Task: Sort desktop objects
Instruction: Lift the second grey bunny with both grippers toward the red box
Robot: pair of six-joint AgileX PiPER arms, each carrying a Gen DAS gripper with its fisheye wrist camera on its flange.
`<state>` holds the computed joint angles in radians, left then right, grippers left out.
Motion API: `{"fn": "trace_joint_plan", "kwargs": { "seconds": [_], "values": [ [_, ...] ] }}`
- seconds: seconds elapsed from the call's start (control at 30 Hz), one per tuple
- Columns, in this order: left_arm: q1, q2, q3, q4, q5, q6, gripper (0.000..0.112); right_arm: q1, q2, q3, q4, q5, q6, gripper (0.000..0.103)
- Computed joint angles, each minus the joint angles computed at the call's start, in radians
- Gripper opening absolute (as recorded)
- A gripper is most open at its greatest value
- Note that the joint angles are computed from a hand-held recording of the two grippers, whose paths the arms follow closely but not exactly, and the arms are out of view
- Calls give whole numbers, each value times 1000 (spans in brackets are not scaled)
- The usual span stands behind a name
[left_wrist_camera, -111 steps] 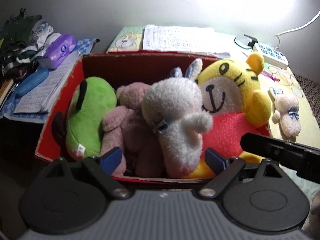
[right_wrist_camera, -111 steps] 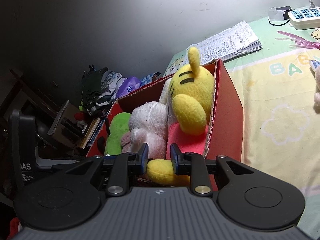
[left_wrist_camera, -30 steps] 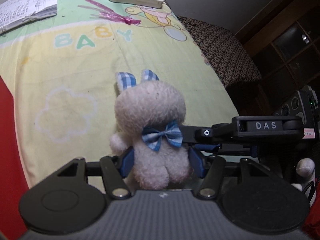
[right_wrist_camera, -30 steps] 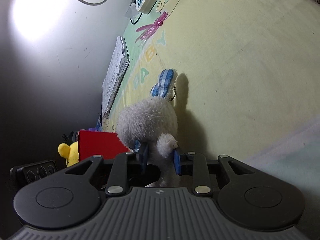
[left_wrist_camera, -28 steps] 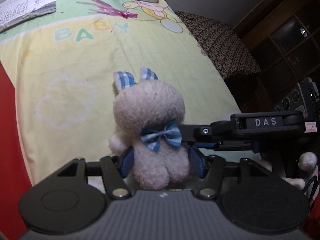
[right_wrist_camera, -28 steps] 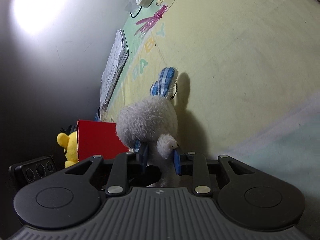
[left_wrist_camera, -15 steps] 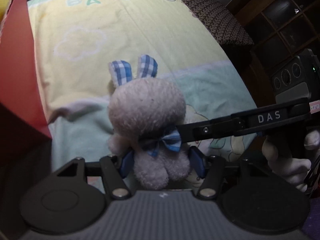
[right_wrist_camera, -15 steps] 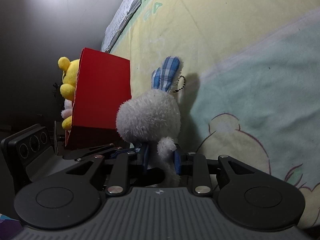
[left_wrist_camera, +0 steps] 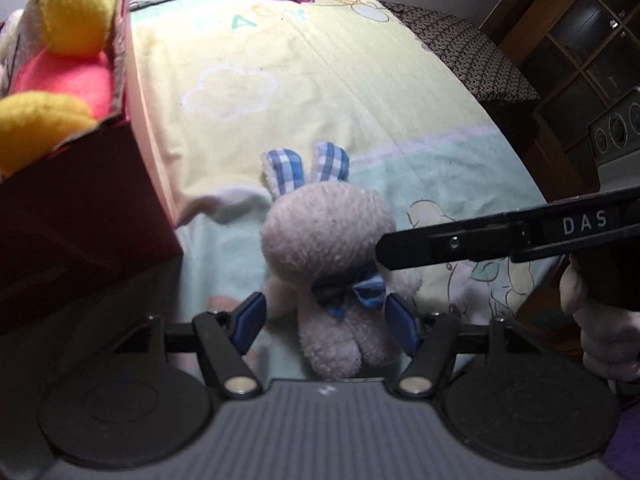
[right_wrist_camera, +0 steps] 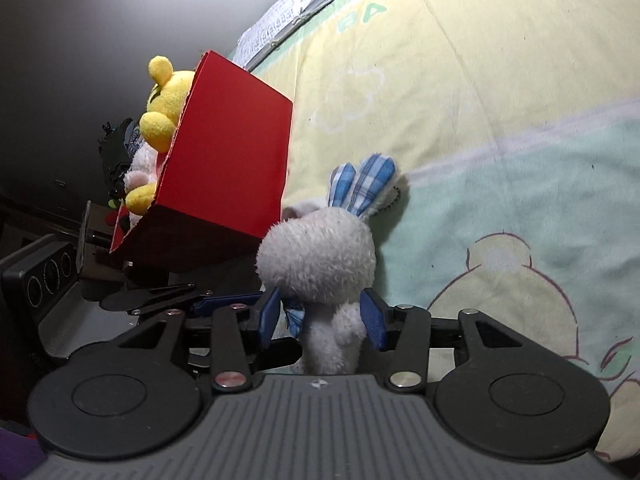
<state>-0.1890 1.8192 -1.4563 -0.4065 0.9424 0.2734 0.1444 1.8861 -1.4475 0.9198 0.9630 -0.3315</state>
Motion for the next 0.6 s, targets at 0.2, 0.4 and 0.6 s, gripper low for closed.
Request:
{"fn": "trace_joint_plan", "kwargs": {
  "seconds": [0.2, 0.4, 0.6],
  "values": [
    [-31, 74, -69, 36, 11, -55, 72, 49, 67, -52, -19, -42, 43, 61],
    [-61, 89, -96, 94, 3, -122, 71, 33, 108, -33, 94, -23, 31, 57],
    [-77, 88, -103, 109, -6, -142, 68, 19, 101, -32, 107, -9, 21, 48]
  ]
}}
